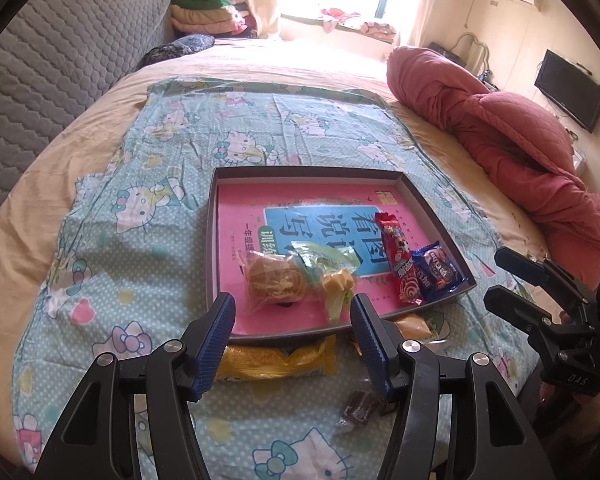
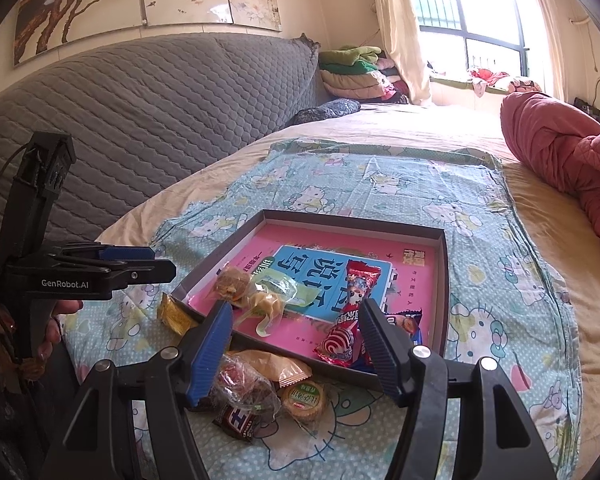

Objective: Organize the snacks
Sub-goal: 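Withdraw both grippers from the tray toward the remaining snacks beside it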

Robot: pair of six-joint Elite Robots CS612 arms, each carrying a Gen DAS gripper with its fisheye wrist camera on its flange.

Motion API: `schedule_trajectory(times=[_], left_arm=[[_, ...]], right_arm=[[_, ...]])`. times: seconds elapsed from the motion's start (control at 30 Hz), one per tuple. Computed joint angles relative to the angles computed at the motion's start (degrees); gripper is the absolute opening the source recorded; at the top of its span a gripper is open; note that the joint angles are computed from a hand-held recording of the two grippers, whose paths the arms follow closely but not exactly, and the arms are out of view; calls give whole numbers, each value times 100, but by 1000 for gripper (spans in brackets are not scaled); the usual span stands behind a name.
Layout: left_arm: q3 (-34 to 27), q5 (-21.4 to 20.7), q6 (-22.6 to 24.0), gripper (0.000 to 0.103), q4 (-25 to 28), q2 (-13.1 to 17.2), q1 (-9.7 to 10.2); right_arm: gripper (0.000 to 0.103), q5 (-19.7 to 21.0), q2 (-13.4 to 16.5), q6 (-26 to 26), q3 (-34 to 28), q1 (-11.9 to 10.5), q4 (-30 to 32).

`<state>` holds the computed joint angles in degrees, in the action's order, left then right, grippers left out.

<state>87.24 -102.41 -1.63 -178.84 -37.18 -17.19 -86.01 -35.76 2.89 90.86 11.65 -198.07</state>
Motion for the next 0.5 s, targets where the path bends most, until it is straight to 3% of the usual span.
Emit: schedule_trajectory(times=[0.5], left_arm=[[205, -195, -95, 62, 427, -53, 87]], right_arm=[[65, -57, -20, -181, 28, 107, 167]])
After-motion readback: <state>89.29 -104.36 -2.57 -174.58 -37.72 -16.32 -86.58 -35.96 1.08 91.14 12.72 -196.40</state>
